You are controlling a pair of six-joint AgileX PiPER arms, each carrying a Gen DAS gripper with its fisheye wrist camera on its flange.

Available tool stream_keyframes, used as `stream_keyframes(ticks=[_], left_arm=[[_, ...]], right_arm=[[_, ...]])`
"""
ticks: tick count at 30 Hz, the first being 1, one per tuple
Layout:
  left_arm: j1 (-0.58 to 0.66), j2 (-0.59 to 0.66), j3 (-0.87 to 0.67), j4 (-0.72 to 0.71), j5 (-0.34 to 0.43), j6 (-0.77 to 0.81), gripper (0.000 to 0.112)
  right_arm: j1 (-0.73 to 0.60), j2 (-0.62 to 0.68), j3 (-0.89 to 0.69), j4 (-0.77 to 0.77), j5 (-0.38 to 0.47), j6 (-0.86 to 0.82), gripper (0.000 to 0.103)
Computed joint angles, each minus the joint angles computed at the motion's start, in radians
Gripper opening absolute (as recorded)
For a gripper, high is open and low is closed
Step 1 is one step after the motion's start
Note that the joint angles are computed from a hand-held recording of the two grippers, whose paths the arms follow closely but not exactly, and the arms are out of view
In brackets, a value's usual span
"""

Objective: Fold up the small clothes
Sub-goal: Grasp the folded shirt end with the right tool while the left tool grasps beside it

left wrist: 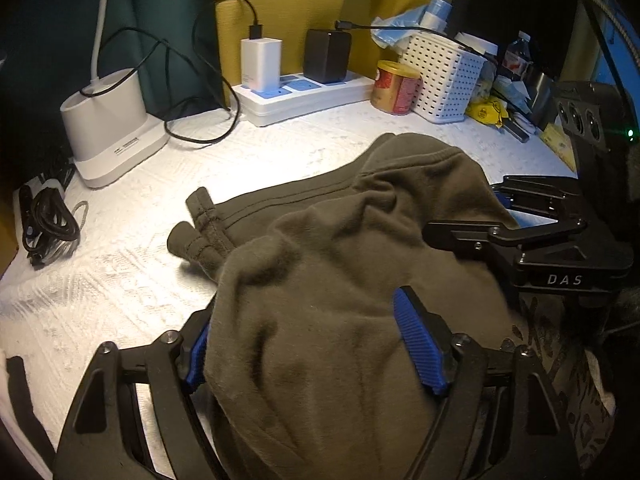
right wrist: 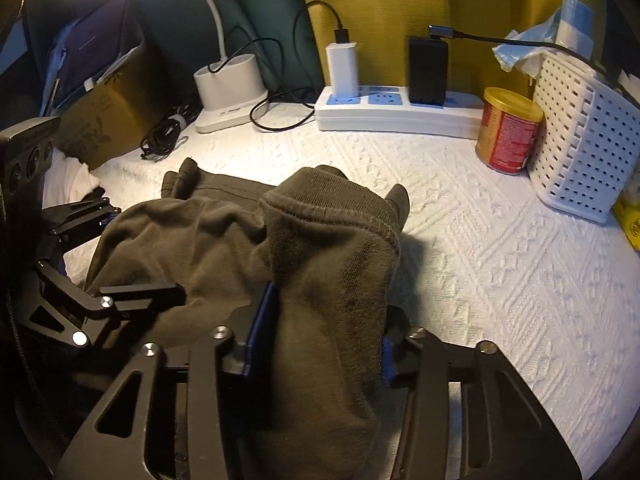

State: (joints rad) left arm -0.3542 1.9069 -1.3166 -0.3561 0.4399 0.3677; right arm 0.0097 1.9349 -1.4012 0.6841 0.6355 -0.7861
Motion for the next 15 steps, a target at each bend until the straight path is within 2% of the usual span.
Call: stream_keyframes(ticks=[2,5,7,9,11,15], left_arm=[[-0.011,0.002,-0.003,0.02,-0.002,-0.015,0.07],[-0.016,-0.001,0.001,0.017,-0.006,-0.008,0.057],[-0.014,-0.006,0.009,-0.013,-0.013,-0.002,0.033],[-0.021,-0.009,0.016,-0.034,-0.017,0.009,0.023],[-0.032,-0.012,0.019,-0.01,-0.023,-0.017,0.021],[-0.033,-0.022,0.035,-0.049,-0.028,0.014,0.019]], right_arm=[[0.004,-0.004,0.005,0.004,0.001,-0.005,0.036],[0.007,-0.008,0.011,0.016,0.002,-0.015,0.031],[0.009,-0.015,0.02,0.024,-0.001,-0.017,0.03],[0.009,-0.022,0.029,0.036,-0.004,-0.025,0.027],[0.005,-0.029,0.04,0.052,-0.004,-0.037,0.025],[-0.012,-0.054,0.075,0.103,0.001,-0.071,0.023]])
